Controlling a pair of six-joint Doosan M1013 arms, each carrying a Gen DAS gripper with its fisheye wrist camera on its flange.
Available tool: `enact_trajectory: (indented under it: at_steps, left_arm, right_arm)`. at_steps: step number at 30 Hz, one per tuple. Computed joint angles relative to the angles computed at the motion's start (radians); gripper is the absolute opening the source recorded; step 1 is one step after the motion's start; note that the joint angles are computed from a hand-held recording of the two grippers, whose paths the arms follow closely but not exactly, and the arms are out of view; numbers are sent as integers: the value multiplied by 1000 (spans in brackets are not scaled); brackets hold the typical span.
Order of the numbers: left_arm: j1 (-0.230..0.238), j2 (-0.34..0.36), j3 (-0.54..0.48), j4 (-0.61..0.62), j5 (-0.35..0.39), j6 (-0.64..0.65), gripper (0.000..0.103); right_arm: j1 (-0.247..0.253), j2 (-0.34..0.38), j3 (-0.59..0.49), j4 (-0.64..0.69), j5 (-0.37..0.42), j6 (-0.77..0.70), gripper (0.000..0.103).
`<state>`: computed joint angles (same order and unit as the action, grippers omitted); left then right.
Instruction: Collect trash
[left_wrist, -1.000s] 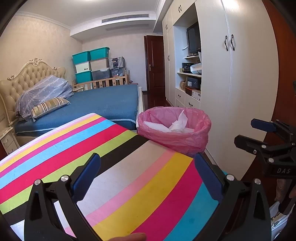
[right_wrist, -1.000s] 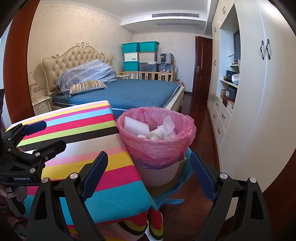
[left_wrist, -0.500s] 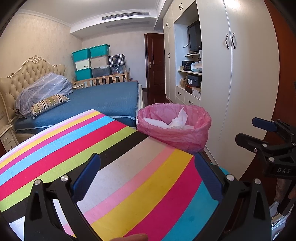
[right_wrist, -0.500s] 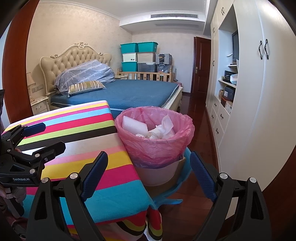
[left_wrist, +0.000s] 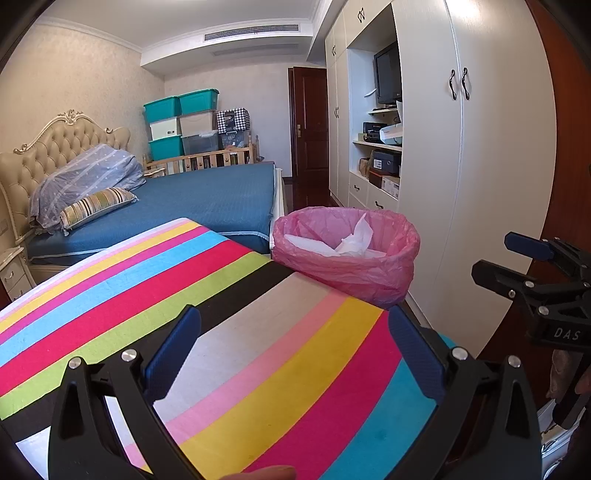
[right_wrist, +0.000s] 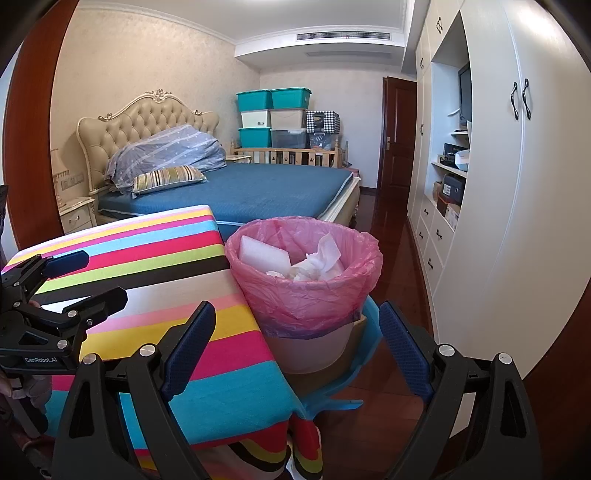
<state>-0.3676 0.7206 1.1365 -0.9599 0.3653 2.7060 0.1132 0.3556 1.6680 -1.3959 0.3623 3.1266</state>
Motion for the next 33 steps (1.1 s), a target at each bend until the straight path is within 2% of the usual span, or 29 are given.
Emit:
enact_trajectory:
  at_steps: [12, 18, 22, 28, 33]
  left_arm:
    - [1, -3, 5, -30, 1, 23, 98]
    - [4, -6, 14, -122, -2, 97, 98]
    - [6, -11, 27, -199, -9, 166, 98]
    - [5, -12, 35, -248, -16, 209, 98]
    - [5, -12, 39, -279, -21, 233, 98]
  right_arm:
    - [2, 1, -4, 20, -5, -28, 85]
    - [2, 1, -5, 13, -10, -23, 85]
    - [8, 2, -2, -21, -2, 1, 85]
    - [13, -3, 9, -122, 0, 95, 85]
    - [17, -2, 7, -133, -1, 97, 85]
